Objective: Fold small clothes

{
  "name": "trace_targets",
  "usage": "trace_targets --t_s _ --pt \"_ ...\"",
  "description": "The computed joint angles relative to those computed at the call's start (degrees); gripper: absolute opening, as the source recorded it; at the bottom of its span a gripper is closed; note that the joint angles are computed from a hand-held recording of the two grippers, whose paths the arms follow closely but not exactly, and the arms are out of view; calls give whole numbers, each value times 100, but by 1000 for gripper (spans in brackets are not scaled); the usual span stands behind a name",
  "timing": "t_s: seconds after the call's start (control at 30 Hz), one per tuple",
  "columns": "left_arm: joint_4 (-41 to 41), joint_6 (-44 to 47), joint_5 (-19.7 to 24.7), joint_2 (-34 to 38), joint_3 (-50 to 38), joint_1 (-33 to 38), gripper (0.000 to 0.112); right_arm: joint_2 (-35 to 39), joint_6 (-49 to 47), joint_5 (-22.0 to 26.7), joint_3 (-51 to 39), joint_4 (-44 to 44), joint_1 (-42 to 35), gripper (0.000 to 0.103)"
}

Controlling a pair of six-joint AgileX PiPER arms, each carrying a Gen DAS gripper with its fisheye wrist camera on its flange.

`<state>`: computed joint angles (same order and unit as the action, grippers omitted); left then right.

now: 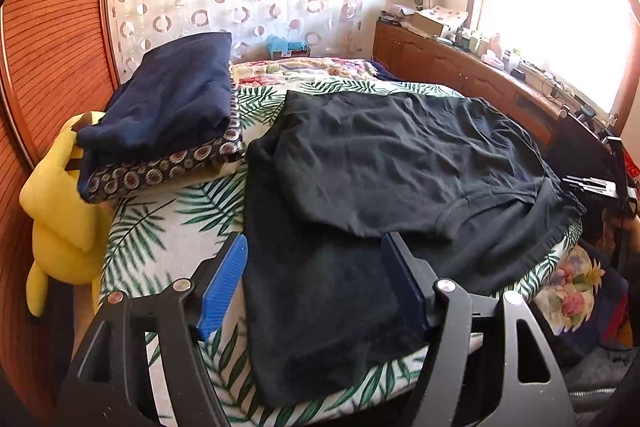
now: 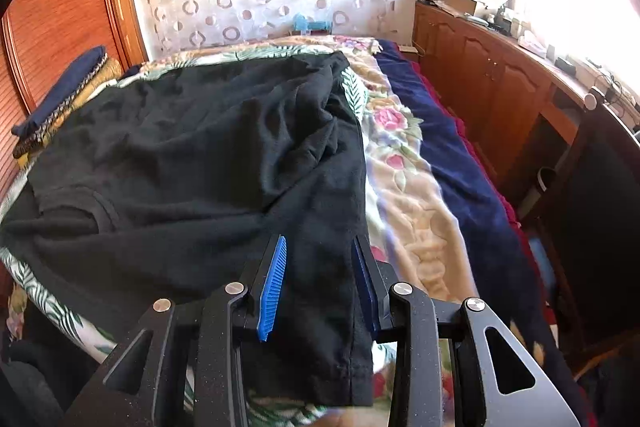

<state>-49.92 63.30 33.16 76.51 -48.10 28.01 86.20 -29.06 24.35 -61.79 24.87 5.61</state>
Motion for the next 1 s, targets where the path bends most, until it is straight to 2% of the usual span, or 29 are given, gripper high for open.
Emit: trace_targets --t_s 0.1,0.23,0.33,0.4,0.43,0.47,0.53,0.77,0.93,1.0 --pt "7 -66 -81 70 -9 -164 71 -129 154 6 177 -78 -120 35" --pt "52 -151 -175 71 58 -329 71 -130 -443 284 253 655 -400 35" --pt "32 -183 -186 80 82 -371 71 -142 -643 455 239 861 -505 35" --pt "83 -244 -220 101 73 -412 71 -230 -587 347 322 706 -465 25" --pt "123 -289 -254 111 66 -442 71 -307 -420 173 404 422 -408 9" --pt "151 -316 -272 128 49 -464 71 -361 -433 171 432 368 -412 4" --pt "211 -385 -309 157 12 -514 71 -466 -702 313 456 541 -531 3" --pt "147 -409 -432 395 -182 -647 71 -783 -797 675 439 321 -753 3" --pt "314 -699 -526 747 -460 -676 71 -927 -195 351 480 -81 -474 4" --pt "292 -709 -467 891 -565 -624 71 -946 -177 219 465 -33 -398 11"
